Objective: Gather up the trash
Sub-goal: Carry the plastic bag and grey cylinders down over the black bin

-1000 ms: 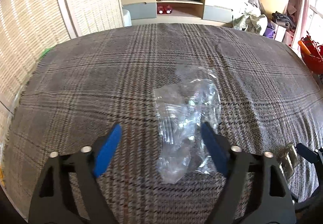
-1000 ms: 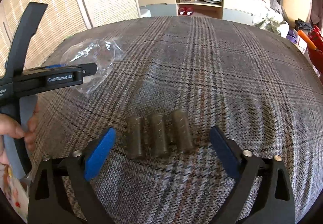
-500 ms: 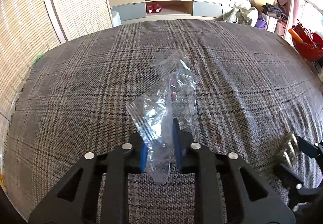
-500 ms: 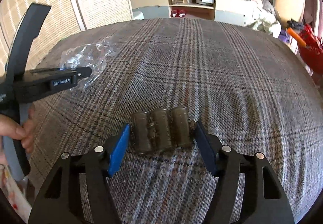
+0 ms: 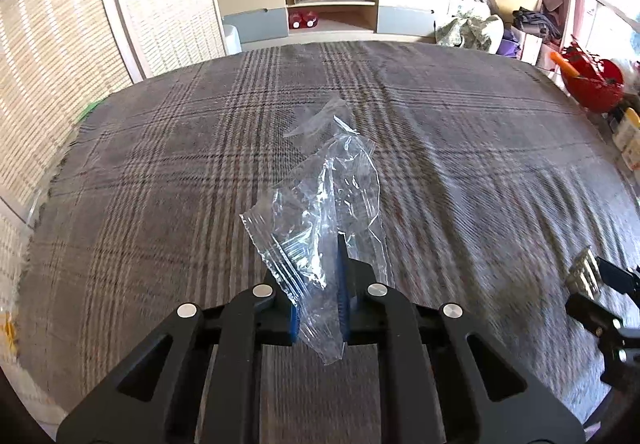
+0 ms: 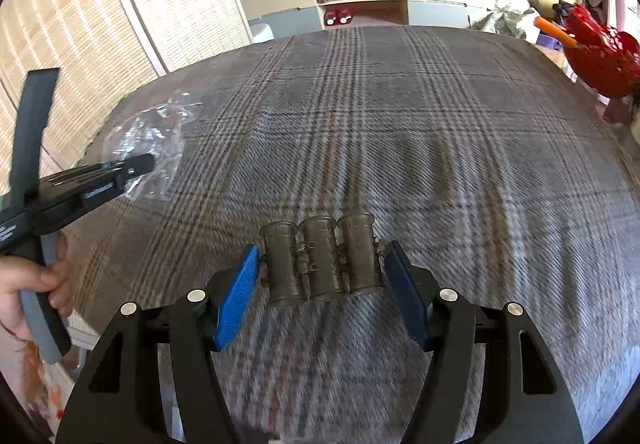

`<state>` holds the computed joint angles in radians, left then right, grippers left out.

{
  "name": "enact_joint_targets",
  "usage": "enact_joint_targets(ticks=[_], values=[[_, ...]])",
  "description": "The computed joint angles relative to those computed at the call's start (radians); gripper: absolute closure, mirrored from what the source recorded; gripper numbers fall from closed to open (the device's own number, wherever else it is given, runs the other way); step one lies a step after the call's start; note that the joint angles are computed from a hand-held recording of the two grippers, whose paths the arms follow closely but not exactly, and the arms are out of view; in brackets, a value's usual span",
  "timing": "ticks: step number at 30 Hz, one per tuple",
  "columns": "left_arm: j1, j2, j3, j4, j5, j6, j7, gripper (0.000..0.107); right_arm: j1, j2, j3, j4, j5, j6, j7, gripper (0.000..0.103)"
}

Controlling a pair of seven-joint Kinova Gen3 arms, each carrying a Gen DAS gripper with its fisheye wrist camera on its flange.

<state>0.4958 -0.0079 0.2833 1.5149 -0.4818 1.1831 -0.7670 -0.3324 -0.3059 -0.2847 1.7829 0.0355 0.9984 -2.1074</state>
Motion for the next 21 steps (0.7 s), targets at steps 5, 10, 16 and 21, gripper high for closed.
enact_joint_targets(ticks=[5, 10, 16, 21], values=[[0.037, -0.08, 0.072, 0.032, -0.013, 0.053, 0.093, 0.095, 0.002, -0.088, 0.013, 0.041, -0.032, 0.051, 0.012, 0.037], [0.049, -0.147, 0.161, 0.076, 0.012, 0.077, 0.186, 0.095, 0.016, -0.18, 0.017, 0.077, -0.08, 0.093, 0.031, 0.037], [0.047, -0.208, 0.293, 0.132, 0.042, 0.087, 0.311, 0.095, 0.029, -0.295, 0.04, 0.13, -0.15, 0.138, 0.069, 0.037], [0.05, -0.228, 0.392, 0.182, 0.074, 0.09, 0.424, 0.095, 0.051, -0.355, 0.019, 0.164, -0.198, 0.183, 0.076, 0.037]])
